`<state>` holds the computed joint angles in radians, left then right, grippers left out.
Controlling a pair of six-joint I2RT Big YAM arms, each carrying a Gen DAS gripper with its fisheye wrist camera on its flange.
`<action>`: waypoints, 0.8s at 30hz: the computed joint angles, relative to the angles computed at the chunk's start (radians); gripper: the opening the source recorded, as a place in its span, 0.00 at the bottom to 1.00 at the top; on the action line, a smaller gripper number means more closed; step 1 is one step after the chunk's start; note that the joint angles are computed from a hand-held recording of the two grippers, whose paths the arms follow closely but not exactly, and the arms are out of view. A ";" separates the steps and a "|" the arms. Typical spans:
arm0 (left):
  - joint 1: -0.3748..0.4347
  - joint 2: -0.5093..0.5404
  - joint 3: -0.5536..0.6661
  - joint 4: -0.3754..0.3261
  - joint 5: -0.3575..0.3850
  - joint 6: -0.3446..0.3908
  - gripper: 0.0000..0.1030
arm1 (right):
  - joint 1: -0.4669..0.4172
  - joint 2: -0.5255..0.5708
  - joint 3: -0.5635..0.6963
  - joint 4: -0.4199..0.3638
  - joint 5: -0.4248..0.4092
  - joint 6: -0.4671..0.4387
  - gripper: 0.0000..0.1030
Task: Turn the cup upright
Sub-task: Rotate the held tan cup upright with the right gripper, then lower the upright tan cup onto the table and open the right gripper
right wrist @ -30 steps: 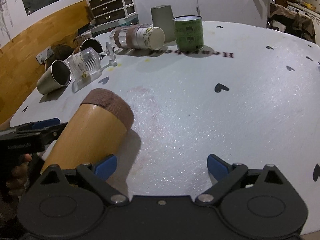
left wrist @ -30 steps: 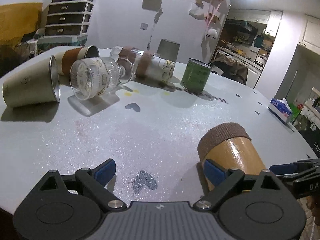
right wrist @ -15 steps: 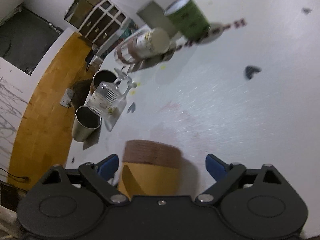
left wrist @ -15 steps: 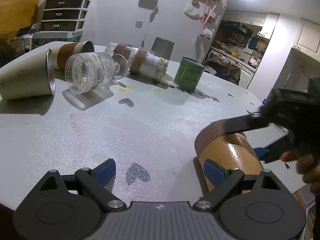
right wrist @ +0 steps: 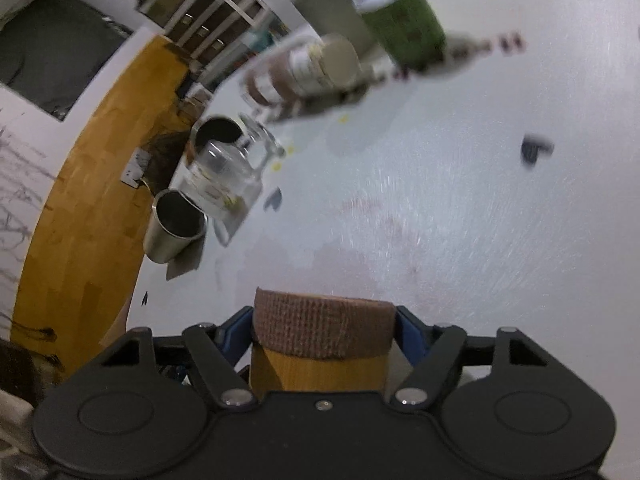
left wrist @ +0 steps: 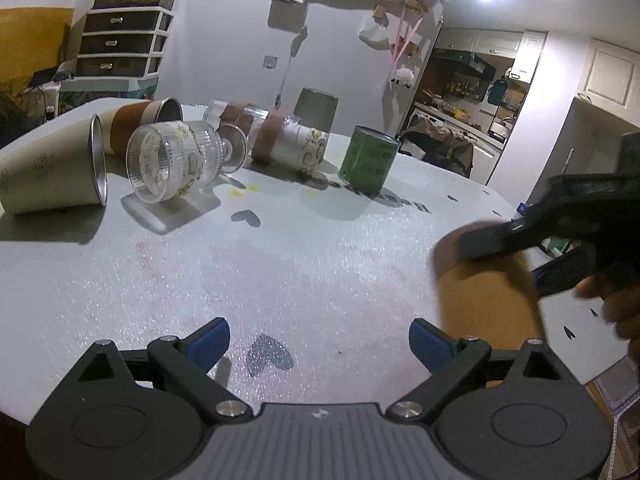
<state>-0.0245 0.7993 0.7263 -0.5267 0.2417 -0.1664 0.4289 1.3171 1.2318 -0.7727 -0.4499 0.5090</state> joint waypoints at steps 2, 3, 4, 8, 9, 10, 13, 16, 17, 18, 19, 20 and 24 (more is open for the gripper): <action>-0.007 -0.006 -0.002 0.009 -0.012 0.005 0.93 | -0.005 -0.048 -0.017 0.023 0.057 -0.049 0.72; -0.012 -0.009 -0.004 0.015 -0.021 0.008 0.94 | -0.007 -0.068 -0.024 0.034 0.092 -0.072 0.72; -0.019 -0.012 -0.005 0.022 -0.031 0.011 0.94 | -0.011 -0.088 -0.030 0.044 0.131 -0.098 0.72; -0.047 -0.022 -0.015 0.050 -0.073 0.025 0.96 | -0.032 -0.129 -0.030 0.069 0.286 -0.193 0.72; -0.054 -0.025 -0.018 0.056 -0.084 0.029 0.96 | -0.036 -0.131 -0.028 0.078 0.335 -0.217 0.71; -0.058 -0.026 -0.020 0.062 -0.089 0.034 0.96 | -0.045 -0.130 -0.026 0.090 0.381 -0.239 0.71; -0.071 -0.032 -0.026 0.071 -0.103 0.046 0.97 | -0.075 -0.107 -0.014 0.144 0.501 -0.285 0.71; -0.076 -0.037 -0.032 0.080 -0.113 0.054 0.97 | -0.118 -0.069 0.010 0.189 0.600 -0.308 0.71; -0.076 -0.038 -0.034 0.083 -0.114 0.055 0.97 | -0.135 -0.049 0.027 0.195 0.632 -0.311 0.71; -0.076 -0.039 -0.035 0.086 -0.115 0.055 0.97 | -0.151 -0.032 0.041 0.197 0.655 -0.311 0.71; -0.078 -0.039 -0.036 0.089 -0.118 0.056 0.97 | -0.167 -0.011 0.059 0.196 0.681 -0.308 0.71; -0.078 -0.040 -0.037 0.089 -0.119 0.056 0.97 | -0.182 0.006 0.073 0.194 0.702 -0.304 0.71; -0.082 -0.040 -0.039 0.093 -0.125 0.058 0.97 | -0.240 0.075 0.126 0.192 0.781 -0.293 0.71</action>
<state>-0.1065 0.7597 0.6877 -0.4334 0.1164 -0.1084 0.1890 1.3919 1.3575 -0.5806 0.3312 0.2157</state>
